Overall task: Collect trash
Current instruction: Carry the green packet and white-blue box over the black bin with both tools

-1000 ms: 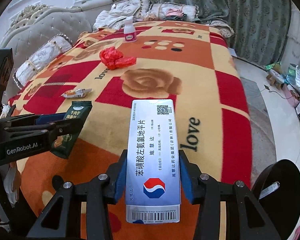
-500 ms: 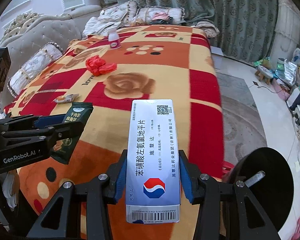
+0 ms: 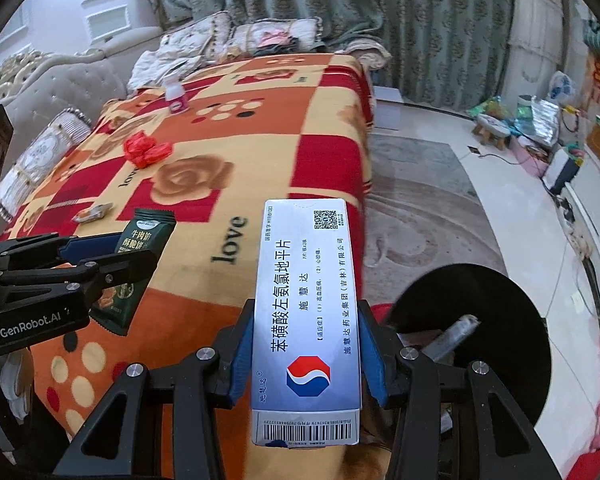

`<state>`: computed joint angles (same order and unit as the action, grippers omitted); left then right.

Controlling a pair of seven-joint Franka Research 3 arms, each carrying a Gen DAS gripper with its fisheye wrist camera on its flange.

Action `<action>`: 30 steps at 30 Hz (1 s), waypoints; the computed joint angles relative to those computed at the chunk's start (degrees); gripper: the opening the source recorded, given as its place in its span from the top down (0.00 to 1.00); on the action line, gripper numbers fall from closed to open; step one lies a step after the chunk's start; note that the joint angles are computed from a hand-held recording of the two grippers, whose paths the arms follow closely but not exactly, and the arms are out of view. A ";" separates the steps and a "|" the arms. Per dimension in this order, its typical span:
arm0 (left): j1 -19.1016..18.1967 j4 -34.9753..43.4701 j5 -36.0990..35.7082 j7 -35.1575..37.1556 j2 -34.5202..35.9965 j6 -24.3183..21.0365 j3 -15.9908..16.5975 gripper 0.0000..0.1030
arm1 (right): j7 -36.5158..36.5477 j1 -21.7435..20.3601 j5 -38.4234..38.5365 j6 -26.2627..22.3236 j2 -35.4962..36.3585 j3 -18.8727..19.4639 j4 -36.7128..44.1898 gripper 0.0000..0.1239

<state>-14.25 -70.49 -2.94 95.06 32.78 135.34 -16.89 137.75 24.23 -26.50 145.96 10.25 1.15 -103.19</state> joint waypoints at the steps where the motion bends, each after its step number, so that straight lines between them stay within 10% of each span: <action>1: -0.25 0.39 0.13 0.12 0.24 -0.18 -0.12 0.62 | 0.39 -0.05 -0.19 0.13 -0.48 -0.16 -0.65 0.63; 30: -10.24 25.38 -0.22 3.03 15.53 -12.56 -1.18 0.62 | 9.55 -9.94 -2.92 0.22 -12.67 2.50 -17.32 0.63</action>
